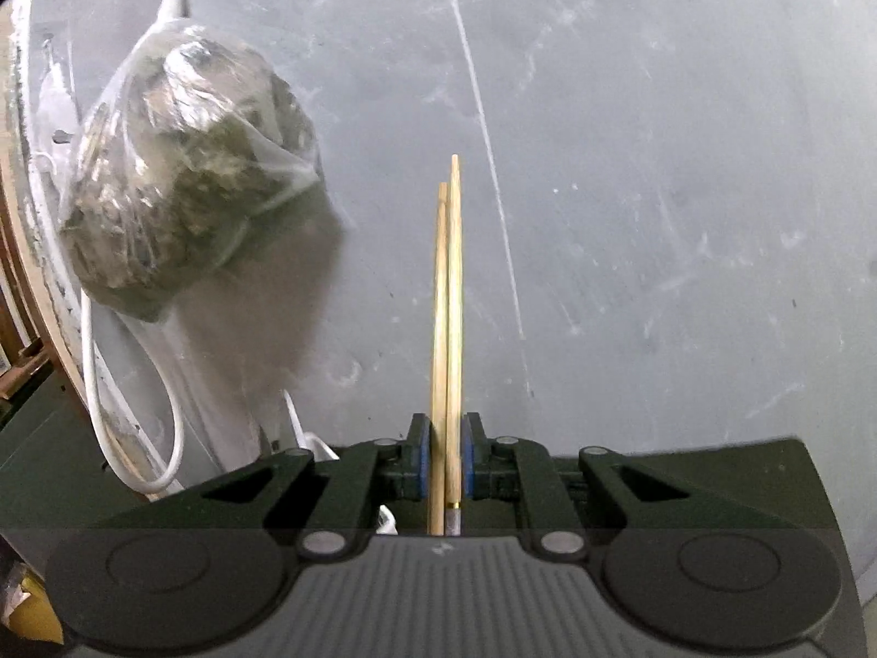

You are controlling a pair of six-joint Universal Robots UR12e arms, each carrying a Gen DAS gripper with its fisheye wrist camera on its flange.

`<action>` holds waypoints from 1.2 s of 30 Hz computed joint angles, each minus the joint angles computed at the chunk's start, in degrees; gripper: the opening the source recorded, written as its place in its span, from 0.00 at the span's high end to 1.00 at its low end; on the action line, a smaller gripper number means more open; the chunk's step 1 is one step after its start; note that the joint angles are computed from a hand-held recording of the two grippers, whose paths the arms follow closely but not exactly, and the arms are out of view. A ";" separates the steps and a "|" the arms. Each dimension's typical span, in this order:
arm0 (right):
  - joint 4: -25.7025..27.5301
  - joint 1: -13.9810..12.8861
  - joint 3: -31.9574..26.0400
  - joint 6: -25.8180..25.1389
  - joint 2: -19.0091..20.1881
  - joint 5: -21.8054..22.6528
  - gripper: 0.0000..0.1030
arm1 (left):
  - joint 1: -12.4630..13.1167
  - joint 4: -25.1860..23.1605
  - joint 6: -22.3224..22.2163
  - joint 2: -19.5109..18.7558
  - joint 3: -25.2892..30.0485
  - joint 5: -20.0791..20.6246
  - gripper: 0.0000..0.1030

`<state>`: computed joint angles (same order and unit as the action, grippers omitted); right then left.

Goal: Organize utensils
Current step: 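Lift the chopsticks with the right tool and swing them over the holder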

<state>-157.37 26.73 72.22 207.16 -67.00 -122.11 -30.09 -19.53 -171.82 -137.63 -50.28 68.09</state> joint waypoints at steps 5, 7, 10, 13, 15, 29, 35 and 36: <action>-1.83 0.24 -2.46 -3.69 1.43 -0.30 0.88 | 0.08 0.41 -0.17 0.19 -0.46 -0.15 0.25; -2.57 0.43 -3.28 -4.94 1.97 -0.23 0.88 | 0.09 0.54 -0.34 0.17 -0.48 -0.18 0.25; -3.73 0.61 -4.10 -6.06 2.51 0.00 0.88 | 0.10 0.71 -0.40 0.18 -0.58 -0.18 0.25; -5.02 0.65 -4.44 -6.70 2.76 0.54 0.88 | 0.10 0.65 -0.35 0.20 -0.61 -0.17 0.25; -5.75 0.68 -4.78 -7.12 3.05 0.84 0.88 | 0.14 0.62 -0.32 0.20 -0.58 -0.24 0.25; -11.86 0.75 -4.41 -6.73 4.04 2.96 0.88 | 0.14 0.21 -0.24 0.04 -0.31 -0.16 0.25; -12.81 0.78 -4.29 -6.66 4.44 3.33 0.88 | 0.11 0.03 -0.35 -0.08 -0.12 -0.06 0.26; -12.92 0.78 -4.31 -6.71 4.52 3.35 0.88 | 0.11 0.05 -0.36 -0.08 -0.14 -0.07 0.25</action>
